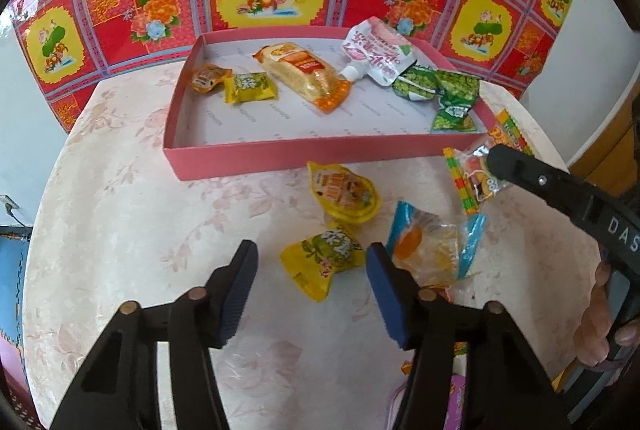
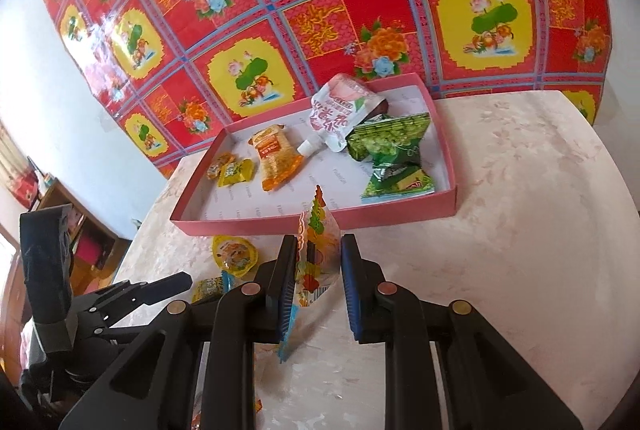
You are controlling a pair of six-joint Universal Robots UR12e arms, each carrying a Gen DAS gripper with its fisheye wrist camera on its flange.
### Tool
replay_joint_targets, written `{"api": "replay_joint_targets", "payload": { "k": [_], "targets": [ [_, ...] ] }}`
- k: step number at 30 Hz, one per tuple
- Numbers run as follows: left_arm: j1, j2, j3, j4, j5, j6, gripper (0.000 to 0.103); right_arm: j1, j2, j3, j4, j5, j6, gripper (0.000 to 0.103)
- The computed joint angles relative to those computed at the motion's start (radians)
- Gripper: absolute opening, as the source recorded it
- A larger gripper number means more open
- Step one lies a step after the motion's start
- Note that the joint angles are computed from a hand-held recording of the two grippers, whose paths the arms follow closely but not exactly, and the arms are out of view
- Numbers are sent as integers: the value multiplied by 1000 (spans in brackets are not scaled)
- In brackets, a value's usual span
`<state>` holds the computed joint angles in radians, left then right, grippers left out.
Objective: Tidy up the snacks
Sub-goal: 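Grasp another yellow candy packet with the left tool while the right tool grasps a striped candy-stick packet, then carry the yellow packet and candy-stick packet into the pink box and open both tools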
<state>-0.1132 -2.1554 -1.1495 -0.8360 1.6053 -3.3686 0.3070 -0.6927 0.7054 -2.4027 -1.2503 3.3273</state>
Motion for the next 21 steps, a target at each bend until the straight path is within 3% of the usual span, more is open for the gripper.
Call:
{"api": "replay_joint_targets", "payload": {
  "k": [10,15,21],
  "targets": [
    [-12,-14,21,-25,39,-4,50,-5,-8,17,-12,14,10,23],
    [-14,-12,17,-18,43,6,30,-6,-9,19,-12,14,11,23],
    [-10,-3,-1,10,19,9,26,-6,-10,21,-13,13,8,23]
  ]
}}
